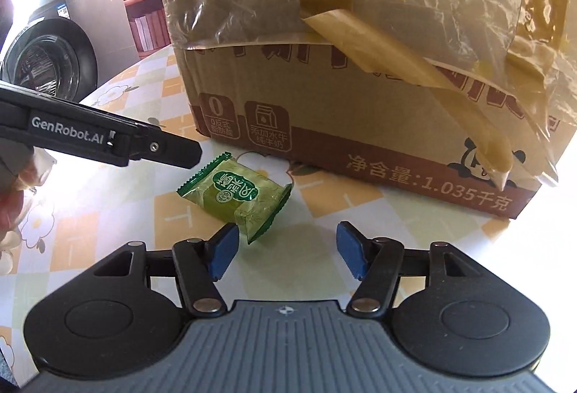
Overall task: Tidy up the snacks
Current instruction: 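Return both tools to the green wrapped candy on the table, then close the left tool on the green wrapped candy, then lift the green candy over the box opening and open the left tool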
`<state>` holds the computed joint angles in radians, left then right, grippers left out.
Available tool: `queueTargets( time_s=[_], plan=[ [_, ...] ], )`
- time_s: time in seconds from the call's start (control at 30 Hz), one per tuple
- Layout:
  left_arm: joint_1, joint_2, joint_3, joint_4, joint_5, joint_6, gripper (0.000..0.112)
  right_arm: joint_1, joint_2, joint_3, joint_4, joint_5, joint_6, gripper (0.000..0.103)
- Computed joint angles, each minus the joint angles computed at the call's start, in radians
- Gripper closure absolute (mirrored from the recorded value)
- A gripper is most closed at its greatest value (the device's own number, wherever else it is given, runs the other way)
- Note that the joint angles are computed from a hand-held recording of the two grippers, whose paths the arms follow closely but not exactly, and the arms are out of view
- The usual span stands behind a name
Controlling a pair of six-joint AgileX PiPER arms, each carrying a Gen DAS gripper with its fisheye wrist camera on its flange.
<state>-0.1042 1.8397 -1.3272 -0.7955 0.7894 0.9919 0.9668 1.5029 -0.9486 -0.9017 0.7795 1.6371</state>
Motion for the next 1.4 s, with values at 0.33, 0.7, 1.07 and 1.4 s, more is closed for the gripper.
queueTargets(
  time_s=[0.33, 0.7, 1.07, 1.4],
  plan=[
    [-0.028, 0.002, 0.053, -0.052, -0.055, 0.014, 0.055, -0.016, -0.002, 0.031, -0.082, -0.115, 0.042, 0.065],
    [-0.023, -0.049, 0.152, -0.148, -0.016, 0.099, 0.068, -0.015, 0.001, 0.05, -0.133, -0.155, 0.106, 0.075],
    [-0.025, -0.175, 0.203, -0.209, -0.003, 0.163, 0.069, 0.102, -0.031, 0.035, -0.189, 0.009, 0.12, 0.076],
    [-0.043, -0.282, 0.099, -0.294, 0.046, 0.136, 0.069, 0.212, -0.123, -0.056, -0.294, 0.274, 0.0, 0.076]
  ],
)
